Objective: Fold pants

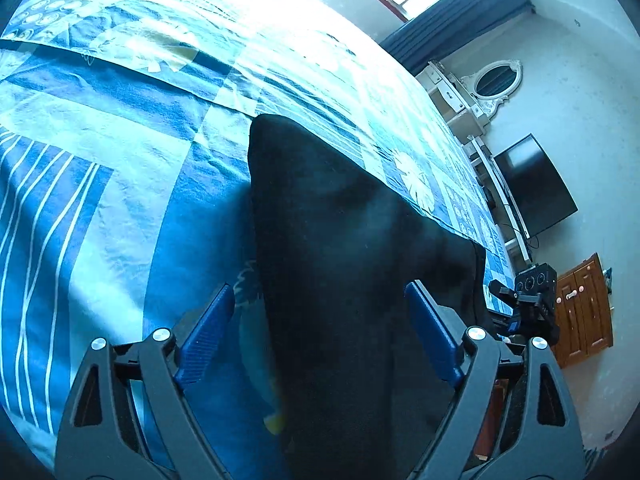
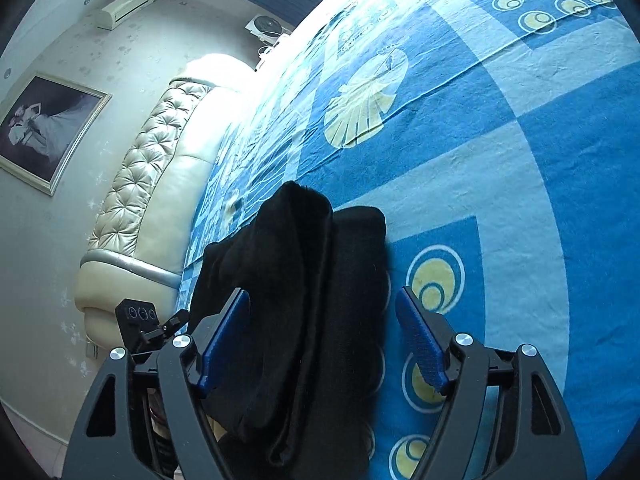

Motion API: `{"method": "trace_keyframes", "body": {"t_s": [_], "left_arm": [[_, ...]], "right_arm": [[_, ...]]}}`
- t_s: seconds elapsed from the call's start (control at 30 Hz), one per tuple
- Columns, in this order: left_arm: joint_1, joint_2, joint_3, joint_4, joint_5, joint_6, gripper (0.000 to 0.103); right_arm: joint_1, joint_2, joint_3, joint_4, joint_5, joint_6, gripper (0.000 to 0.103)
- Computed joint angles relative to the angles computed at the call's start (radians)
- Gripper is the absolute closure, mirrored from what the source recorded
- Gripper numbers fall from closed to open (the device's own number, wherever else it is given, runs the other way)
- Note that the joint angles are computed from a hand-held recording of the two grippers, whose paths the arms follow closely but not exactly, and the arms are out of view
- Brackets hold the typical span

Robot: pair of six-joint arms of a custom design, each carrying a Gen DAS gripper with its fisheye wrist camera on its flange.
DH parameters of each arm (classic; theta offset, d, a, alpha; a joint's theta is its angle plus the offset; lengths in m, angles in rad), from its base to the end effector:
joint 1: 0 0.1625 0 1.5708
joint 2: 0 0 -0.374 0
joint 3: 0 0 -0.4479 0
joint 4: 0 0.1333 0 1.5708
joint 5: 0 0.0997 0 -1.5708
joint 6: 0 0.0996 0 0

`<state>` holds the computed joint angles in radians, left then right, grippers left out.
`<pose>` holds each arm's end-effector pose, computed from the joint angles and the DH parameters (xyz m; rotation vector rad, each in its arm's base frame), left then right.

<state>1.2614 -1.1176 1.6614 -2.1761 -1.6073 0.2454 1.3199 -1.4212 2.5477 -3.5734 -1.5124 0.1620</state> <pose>-0.0752 -0.6612 0.1738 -0.8511 -2.9827 0.0935 0.0383 -0.4108 0.1409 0.5422 2.7780 -1.3280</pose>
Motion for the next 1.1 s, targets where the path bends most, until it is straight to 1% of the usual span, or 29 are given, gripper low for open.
{"method": "trace_keyframes", "body": {"t_s": [0.07, 0.1, 0.17, 0.2, 0.23, 0.27, 0.3, 0.33, 0.37, 0.4, 0.47, 0.5, 0.57, 0.63, 0.67, 0.8, 0.9, 0.93, 1.0, 1.07, 1.1], "left_arm": [[0.0, 0.058, -0.059, 0.035, -0.004, -0.026, 0.016], [-0.002, 0.083, -0.085, 0.056, -0.006, -0.021, 0.016], [-0.01, 0.116, -0.117, 0.079, 0.004, 0.007, 0.016], [-0.014, 0.126, -0.129, 0.097, 0.008, 0.033, 0.017], [-0.022, 0.131, -0.132, 0.098, 0.027, 0.063, 0.033], [-0.029, 0.136, -0.135, 0.11, 0.04, 0.089, 0.046], [-0.034, 0.134, -0.13, 0.104, 0.055, 0.099, 0.049], [-0.037, 0.132, -0.126, 0.096, 0.055, 0.105, 0.057], [-0.042, 0.131, -0.125, 0.089, 0.061, 0.107, 0.062], [-0.046, 0.136, -0.134, 0.095, 0.069, 0.1, 0.065], [-0.048, 0.148, -0.158, 0.105, 0.064, 0.069, 0.072], [-0.05, 0.155, -0.169, 0.105, 0.065, 0.062, 0.073], [-0.063, 0.17, -0.183, 0.086, 0.091, 0.079, 0.074], [-0.078, 0.192, -0.205, 0.069, 0.115, 0.09, 0.074], [-0.083, 0.206, -0.22, 0.062, 0.122, 0.087, 0.074], [-0.103, 0.268, -0.277, 0.007, 0.168, 0.112, 0.074], [-0.105, 0.327, -0.334, 0.026, 0.212, 0.099, 0.073], [-0.101, 0.343, -0.351, 0.037, 0.216, 0.091, 0.071], [-0.094, 0.351, -0.36, 0.04, 0.219, 0.079, 0.063], [-0.092, 0.345, -0.343, 0.016, 0.225, 0.088, 0.055], [-0.092, 0.338, -0.328, -0.003, 0.23, 0.101, 0.054]], "right_arm": [[-0.007, 0.023, -0.047, 0.043, 0.004, -0.013, 0.028], [-0.01, 0.038, -0.066, 0.048, 0.008, -0.017, 0.028], [-0.018, 0.059, -0.091, 0.049, 0.033, -0.009, 0.028], [-0.013, 0.063, -0.103, 0.065, 0.032, -0.013, 0.032], [0.0, 0.065, -0.115, 0.092, 0.012, -0.023, 0.038], [0.006, 0.067, -0.123, 0.117, 0.006, -0.031, 0.054], [0.009, 0.069, -0.124, 0.114, 0.003, -0.029, 0.06], [0.008, 0.067, -0.121, 0.107, 0.014, -0.032, 0.063], [0.012, 0.062, -0.117, 0.099, 0.016, -0.037, 0.067], [0.019, 0.058, -0.114, 0.089, 0.01, -0.045, 0.068], [0.04, 0.053, -0.122, 0.086, -0.012, -0.066, 0.069], [0.044, 0.05, -0.125, 0.08, -0.011, -0.075, 0.069], [0.045, 0.049, -0.139, 0.069, 0.01, -0.076, 0.07], [0.056, 0.058, -0.17, 0.072, -0.008, -0.083, 0.07], [0.055, 0.064, -0.185, 0.07, -0.005, -0.081, 0.07], [0.042, 0.095, -0.245, 0.066, 0.003, -0.072, 0.07], [0.021, 0.119, -0.281, 0.097, -0.017, -0.046, 0.07], [0.012, 0.128, -0.289, 0.111, -0.023, -0.029, 0.07], [-0.013, 0.136, -0.293, 0.133, -0.021, -0.001, 0.07], [-0.046, 0.143, -0.278, 0.106, 0.03, 0.012, 0.07], [-0.057, 0.147, -0.273, 0.091, 0.051, 0.017, 0.069]]}}
